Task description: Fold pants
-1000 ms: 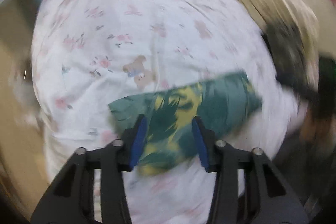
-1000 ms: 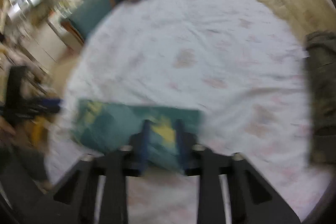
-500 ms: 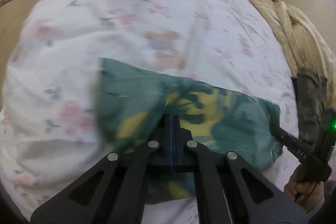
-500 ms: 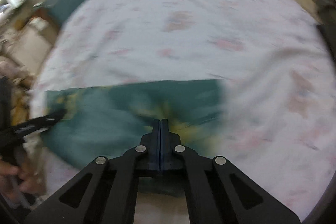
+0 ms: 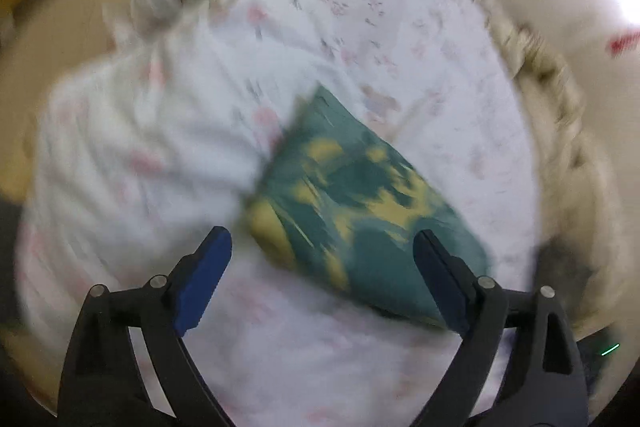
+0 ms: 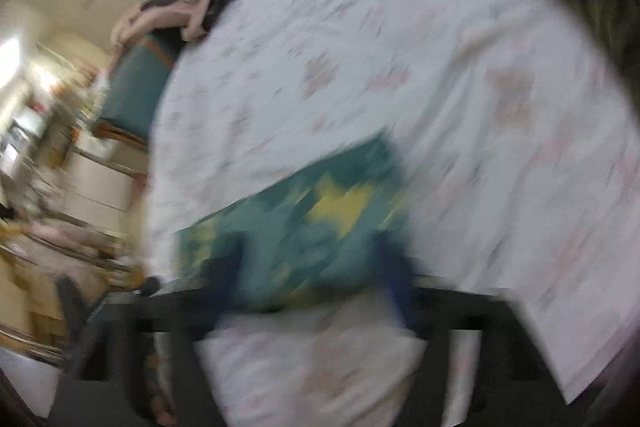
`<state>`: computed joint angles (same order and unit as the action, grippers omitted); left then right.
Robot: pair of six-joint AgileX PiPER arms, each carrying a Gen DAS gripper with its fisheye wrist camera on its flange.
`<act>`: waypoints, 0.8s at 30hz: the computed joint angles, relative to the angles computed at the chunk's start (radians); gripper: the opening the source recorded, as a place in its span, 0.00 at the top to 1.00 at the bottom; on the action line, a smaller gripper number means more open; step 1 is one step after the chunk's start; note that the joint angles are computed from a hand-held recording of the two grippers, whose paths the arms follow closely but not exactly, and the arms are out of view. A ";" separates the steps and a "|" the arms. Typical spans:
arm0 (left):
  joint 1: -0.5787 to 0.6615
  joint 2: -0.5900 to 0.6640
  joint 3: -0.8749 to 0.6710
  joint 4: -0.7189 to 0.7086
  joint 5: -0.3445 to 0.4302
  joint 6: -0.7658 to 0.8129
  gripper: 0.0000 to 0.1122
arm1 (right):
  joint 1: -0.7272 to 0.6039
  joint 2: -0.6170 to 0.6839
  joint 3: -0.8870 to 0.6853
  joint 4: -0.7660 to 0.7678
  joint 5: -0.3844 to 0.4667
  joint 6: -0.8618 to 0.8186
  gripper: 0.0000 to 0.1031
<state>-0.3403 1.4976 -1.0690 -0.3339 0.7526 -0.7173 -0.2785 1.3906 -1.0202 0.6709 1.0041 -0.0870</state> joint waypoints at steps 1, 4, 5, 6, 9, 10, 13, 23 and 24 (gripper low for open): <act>-0.006 -0.010 0.041 -0.077 -0.026 0.025 0.20 | -0.012 -0.026 0.059 0.069 0.002 -0.007 0.21; -0.033 -0.008 0.136 -0.257 -0.131 0.098 0.20 | -0.043 -0.024 0.234 0.282 0.026 -0.087 0.22; -0.048 0.010 0.154 -0.294 -0.170 0.116 0.20 | -0.042 -0.006 0.282 0.334 0.013 -0.116 0.22; -0.048 0.032 0.159 -0.346 -0.197 0.163 0.21 | -0.034 0.001 0.312 0.368 -0.016 -0.141 0.23; -0.066 0.094 0.175 -0.452 -0.300 0.293 0.21 | -0.016 0.051 0.352 0.482 -0.120 -0.254 0.24; -0.068 0.103 0.176 -0.457 -0.323 0.297 0.21 | -0.007 0.079 0.355 0.534 -0.141 -0.305 0.27; -0.068 0.093 0.183 -0.474 -0.387 0.290 0.21 | 0.010 0.163 0.326 0.592 -0.193 -0.383 0.35; 0.040 0.152 0.144 -0.496 -0.415 0.395 0.31 | -0.092 0.261 0.293 0.727 -0.252 -0.443 0.43; 0.045 0.163 0.138 -0.516 -0.419 0.418 0.32 | -0.100 0.268 0.288 0.731 -0.245 -0.444 0.43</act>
<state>-0.2957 1.6610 -0.9309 -0.8500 0.3340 -0.2989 -0.3781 1.6589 -0.7325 1.4019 0.7590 -0.5315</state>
